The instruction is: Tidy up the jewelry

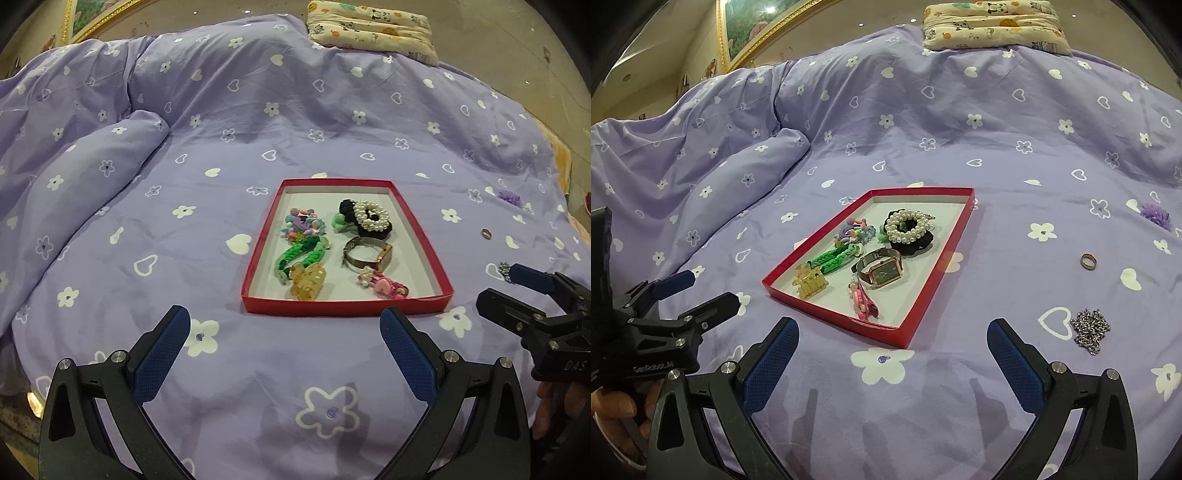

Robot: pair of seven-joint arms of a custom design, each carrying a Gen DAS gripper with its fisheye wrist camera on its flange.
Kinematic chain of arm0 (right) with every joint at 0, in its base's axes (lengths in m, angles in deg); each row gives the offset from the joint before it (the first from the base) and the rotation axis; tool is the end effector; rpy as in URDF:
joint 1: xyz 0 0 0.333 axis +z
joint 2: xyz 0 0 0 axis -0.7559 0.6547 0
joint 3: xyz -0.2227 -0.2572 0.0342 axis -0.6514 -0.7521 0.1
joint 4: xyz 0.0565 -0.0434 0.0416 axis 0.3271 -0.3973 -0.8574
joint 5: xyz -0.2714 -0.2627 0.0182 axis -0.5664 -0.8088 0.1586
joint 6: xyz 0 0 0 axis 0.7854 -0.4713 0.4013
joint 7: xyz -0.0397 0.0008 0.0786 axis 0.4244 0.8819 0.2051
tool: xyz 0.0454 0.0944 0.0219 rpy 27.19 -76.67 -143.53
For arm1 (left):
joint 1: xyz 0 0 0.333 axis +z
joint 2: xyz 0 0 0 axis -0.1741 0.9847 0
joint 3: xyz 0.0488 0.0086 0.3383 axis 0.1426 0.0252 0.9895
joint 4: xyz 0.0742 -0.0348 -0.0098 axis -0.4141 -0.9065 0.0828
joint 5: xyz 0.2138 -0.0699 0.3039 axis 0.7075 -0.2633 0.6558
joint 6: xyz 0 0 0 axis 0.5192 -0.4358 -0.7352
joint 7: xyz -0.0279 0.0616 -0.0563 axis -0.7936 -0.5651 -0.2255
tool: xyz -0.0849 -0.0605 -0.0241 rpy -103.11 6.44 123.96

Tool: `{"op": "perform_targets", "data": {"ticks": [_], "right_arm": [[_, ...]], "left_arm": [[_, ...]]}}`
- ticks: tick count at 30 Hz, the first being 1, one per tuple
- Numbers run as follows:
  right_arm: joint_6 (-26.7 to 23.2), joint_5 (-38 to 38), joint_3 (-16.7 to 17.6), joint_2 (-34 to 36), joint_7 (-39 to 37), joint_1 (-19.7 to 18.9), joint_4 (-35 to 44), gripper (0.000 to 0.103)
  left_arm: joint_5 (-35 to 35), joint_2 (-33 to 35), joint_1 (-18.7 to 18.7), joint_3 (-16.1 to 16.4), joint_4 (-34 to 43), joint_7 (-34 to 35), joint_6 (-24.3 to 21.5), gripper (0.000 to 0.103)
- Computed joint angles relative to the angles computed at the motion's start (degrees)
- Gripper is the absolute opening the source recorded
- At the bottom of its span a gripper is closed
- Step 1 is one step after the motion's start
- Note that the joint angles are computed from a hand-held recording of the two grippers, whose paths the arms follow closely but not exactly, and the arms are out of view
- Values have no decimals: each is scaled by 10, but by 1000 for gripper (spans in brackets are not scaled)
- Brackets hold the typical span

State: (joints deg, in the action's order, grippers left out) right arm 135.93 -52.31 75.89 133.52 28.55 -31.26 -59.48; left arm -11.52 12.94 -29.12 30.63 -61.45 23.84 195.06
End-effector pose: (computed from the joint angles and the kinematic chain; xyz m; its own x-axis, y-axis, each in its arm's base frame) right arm 0.7328 0.3585 0.3962 0.7087 -0.6867 -0.1618 -0.5197 -0.3530 -0.7780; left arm 0.6134 -0.2554 0.4001 0.4465 -0.8947 -0.0126 -0.5558 -0.2662 -0.7876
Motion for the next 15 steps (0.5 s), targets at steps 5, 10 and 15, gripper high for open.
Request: {"op": "perform_targets", "data": {"ticks": [5,10,15], "right_arm": [[0,1,0,-4,5,-2,-3,103],[-1,3,1,-7,6,-3,-6,103],[-4,2,-1,-8,7,-1,-5,103]], "left_arm": [[-2,-3,1,0,-3,-4,5,103],[-6,-6,1,-1,-6,-6,1,103],[-7,-9,3,-1,-9,-8,0,103]]}}
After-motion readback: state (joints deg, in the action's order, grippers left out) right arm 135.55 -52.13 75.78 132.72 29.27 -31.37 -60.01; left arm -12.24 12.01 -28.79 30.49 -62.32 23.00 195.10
